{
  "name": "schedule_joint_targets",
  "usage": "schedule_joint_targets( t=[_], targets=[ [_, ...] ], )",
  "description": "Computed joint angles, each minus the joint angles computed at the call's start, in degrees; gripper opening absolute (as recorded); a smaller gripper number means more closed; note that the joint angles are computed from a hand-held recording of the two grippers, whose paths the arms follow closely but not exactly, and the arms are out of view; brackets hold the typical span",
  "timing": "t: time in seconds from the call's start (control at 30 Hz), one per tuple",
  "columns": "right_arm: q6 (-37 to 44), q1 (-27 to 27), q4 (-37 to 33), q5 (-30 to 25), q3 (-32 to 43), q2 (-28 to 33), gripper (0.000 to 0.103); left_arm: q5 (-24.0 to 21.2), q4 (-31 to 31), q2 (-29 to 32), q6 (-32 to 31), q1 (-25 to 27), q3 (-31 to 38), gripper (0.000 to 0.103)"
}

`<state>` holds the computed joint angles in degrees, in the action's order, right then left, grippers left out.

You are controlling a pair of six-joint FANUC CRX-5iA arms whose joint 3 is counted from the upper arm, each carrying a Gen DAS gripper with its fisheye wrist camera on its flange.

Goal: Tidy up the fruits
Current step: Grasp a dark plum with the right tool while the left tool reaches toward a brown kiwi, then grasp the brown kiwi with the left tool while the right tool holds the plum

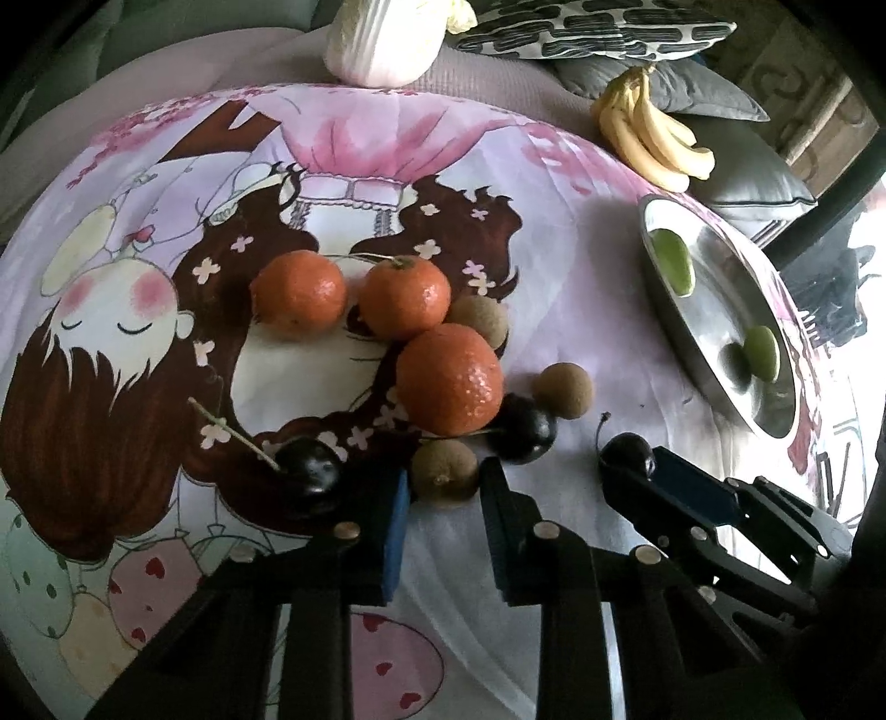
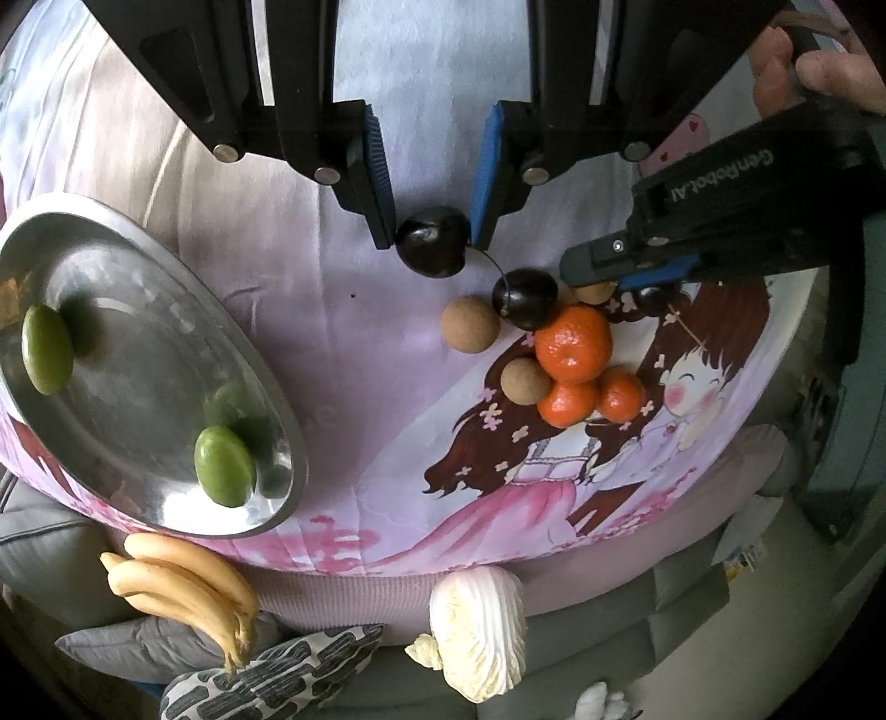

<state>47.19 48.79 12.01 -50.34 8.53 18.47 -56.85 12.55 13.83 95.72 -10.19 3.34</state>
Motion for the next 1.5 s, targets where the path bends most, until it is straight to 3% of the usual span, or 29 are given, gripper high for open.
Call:
schedule_joint_targets(
  t=[0.47,1.5],
  targets=[
    [-0.5,0.0,-0.2,0.4,-1.2,-1.8,0.03,0.8,-0.5,-1.1,-0.9,-0.8,-0.2,0.026],
    [0.5,-1.5,-2.6,2.4,1.3,1.4,0.036,-0.5,-1.6,-0.8,0.1,-0.7,0.1,0.026]
  ],
)
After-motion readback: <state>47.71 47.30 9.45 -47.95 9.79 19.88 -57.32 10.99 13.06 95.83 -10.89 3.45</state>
